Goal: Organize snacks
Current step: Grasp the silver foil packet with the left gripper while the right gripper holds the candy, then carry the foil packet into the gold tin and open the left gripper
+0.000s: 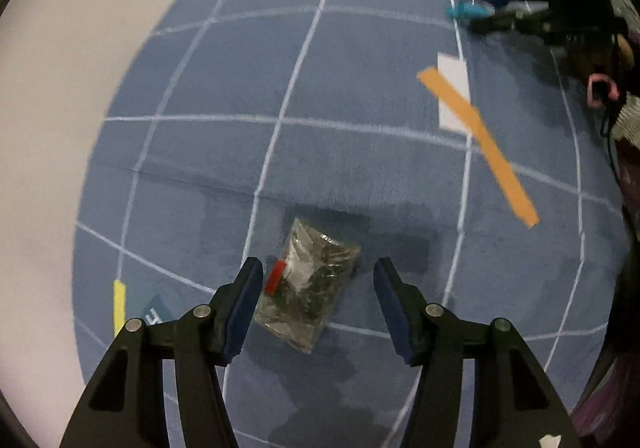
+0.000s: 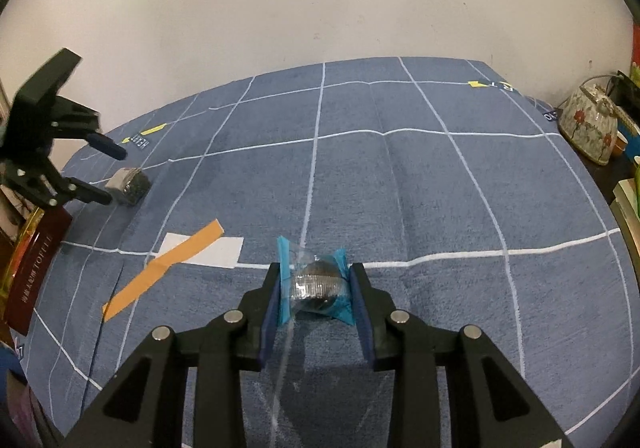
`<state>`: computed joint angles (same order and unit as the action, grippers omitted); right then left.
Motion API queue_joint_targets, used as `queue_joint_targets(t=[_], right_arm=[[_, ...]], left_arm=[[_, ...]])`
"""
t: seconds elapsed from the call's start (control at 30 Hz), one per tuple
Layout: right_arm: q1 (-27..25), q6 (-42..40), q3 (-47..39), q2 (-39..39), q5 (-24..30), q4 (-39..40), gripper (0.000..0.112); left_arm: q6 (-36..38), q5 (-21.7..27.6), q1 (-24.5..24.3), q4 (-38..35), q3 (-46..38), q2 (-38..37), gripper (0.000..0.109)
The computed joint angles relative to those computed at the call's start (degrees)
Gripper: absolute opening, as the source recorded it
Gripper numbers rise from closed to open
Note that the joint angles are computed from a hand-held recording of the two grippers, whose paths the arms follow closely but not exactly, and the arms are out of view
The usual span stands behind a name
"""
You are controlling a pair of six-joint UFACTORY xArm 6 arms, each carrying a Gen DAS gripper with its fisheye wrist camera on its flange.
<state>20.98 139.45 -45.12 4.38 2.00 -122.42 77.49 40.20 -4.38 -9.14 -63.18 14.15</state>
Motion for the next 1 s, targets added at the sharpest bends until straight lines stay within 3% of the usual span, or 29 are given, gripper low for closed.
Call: queue_joint_targets(t=[0.07, 0.13, 0.2, 0.27, 0.43, 0.53, 0.63, 0.73, 0.93, 1.0], right_arm=[[0.1, 1.5, -0.1, 0.0, -0.1, -1.2, 0.033], [0.1, 3.1, -0.3, 0.1, -0.3, -2.6, 0.033], [0.1, 6.0, -0.8, 0.3, -0.6, -5.0, 0.034], [0.2, 7.3, -0.8, 0.3, -0.6, -6.0, 0.034], [0.0, 0.2, 0.1, 0.1, 0.3, 0.4, 0.033], [0.1, -6.5, 1.0, -0.2, 1.2, 6.4, 0.033], [0.7, -14.9, 2.4, -0.8, 2.8, 14.1, 0.033], [1.5, -21.7, 3.4, -1.2, 4.7, 20.4, 0.034], [2.3, -27.6, 4.1, -1.6, 6.5, 25.5, 0.034], [2.5, -29.0, 4.2, -1.6, 7.1, 26.7, 0.034]], left_arm=[[-1.2, 4.8, 0.9, -0.2, -4.6, 3.4, 0.053], [-4.8, 11.4, 2.1, -2.3, -10.9, 7.2, 0.036], [-11.4, 11.1, 2.5, -2.2, -11.9, 7.8, 0.035], [-17.9, 7.5, 2.4, -1.3, -8.4, 5.9, 0.035], [-30.9, 1.6, 2.5, -3.9, 5.9, -5.1, 0.034], [-38.3, 3.6, 4.5, -9.6, 12.7, -12.5, 0.034], [-44.5, 2.6, 6.6, -12.1, 18.8, -18.8, 0.034], [-48.5, 3.6, 9.7, -16.9, 25.0, -26.3, 0.034], [-53.5, 5.3, 17.2, -15.3, 36.1, -43.0, 0.034], [-52.7, 7.6, 21.6, -15.2, 37.9, -48.1, 0.034]])
